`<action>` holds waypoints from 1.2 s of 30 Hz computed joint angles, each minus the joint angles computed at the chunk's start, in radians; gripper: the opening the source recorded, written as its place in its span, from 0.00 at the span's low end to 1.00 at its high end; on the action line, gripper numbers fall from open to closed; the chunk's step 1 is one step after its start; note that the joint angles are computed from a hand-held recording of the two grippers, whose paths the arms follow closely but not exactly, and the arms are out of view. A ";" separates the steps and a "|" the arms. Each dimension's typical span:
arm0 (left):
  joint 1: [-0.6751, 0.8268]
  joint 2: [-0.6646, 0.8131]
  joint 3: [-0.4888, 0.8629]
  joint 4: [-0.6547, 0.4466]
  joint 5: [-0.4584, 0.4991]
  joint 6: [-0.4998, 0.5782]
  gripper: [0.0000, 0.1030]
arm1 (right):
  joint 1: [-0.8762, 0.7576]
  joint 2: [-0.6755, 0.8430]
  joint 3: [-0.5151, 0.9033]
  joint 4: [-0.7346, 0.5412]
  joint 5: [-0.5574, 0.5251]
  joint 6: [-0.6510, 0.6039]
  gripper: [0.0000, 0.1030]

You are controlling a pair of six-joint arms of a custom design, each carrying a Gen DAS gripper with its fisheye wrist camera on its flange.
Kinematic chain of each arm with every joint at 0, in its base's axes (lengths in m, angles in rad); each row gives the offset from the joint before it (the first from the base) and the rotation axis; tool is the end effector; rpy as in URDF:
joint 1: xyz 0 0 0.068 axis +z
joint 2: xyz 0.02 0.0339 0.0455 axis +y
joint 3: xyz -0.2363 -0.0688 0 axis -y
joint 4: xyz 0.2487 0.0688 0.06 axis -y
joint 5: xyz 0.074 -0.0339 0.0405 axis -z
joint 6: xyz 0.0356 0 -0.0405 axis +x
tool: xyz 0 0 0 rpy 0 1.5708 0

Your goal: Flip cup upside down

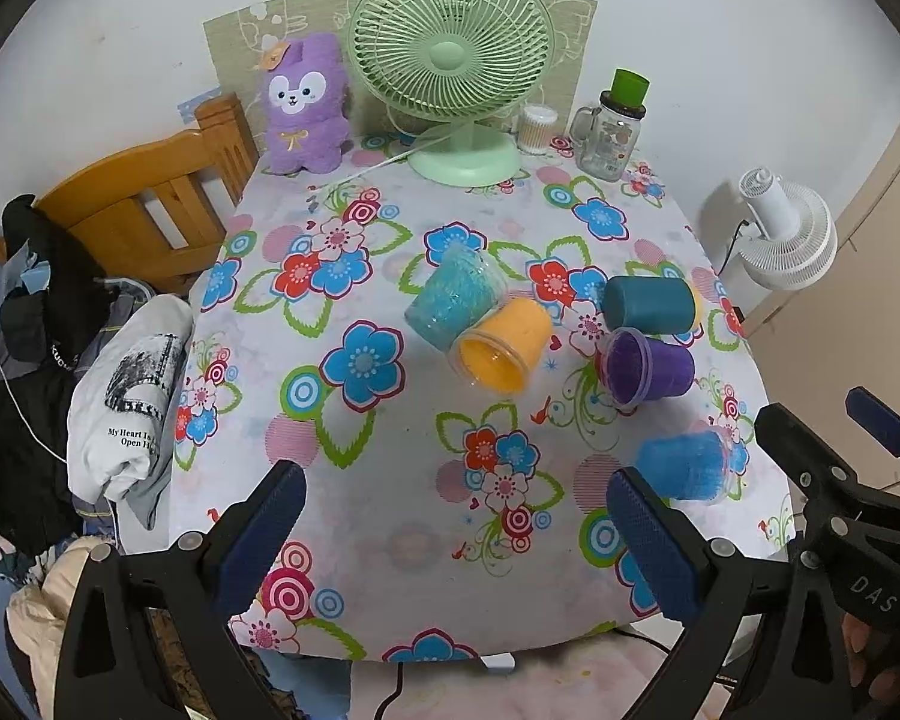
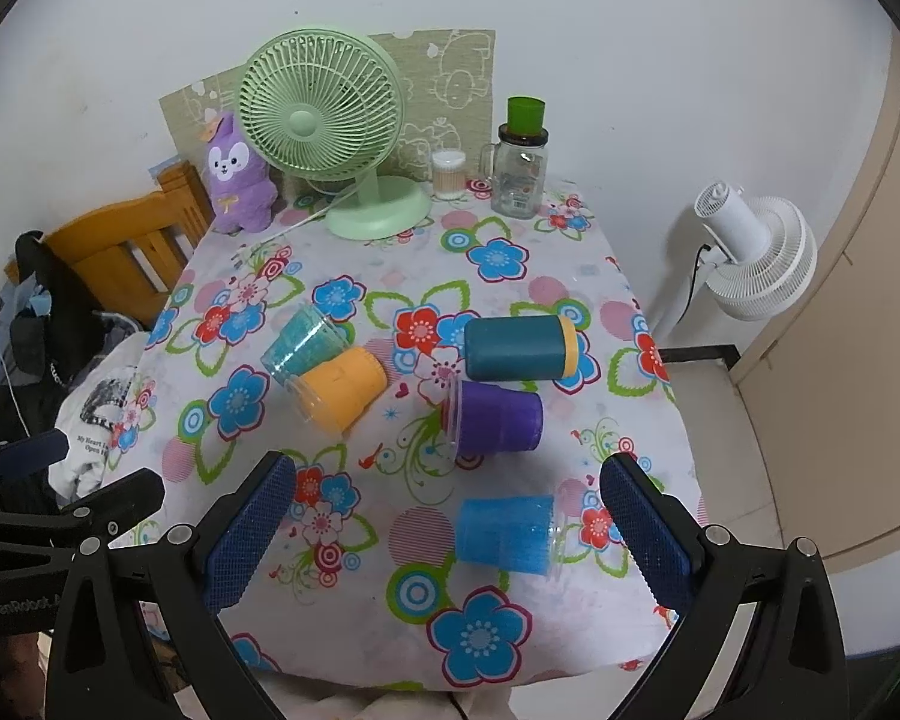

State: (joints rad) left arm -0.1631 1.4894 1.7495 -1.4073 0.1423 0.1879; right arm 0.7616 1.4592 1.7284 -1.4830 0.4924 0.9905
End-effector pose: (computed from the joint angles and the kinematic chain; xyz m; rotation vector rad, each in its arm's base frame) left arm 0.2662 -0.0489 0.3714 0.5142 2.6618 -0.1859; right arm 0.1957 0.1633 0.3736 0.4046 2.5107 -0.0566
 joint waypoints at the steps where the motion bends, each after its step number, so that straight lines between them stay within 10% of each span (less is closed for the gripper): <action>1: 0.001 0.001 0.002 0.000 0.000 0.003 0.99 | 0.000 -0.002 -0.001 0.000 0.002 0.000 0.99; 20: -0.027 0.062 0.027 0.008 -0.031 -0.012 0.99 | -0.048 0.018 -0.005 0.030 -0.042 -0.047 0.99; 36: -0.038 0.402 0.320 -0.029 -0.072 0.000 0.99 | -0.250 0.210 0.118 0.134 -0.181 -0.234 0.99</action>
State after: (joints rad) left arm -0.2012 1.8909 2.0692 -1.4365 0.0701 0.1880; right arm 0.5118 1.6696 1.8460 -1.3488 0.3111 0.7567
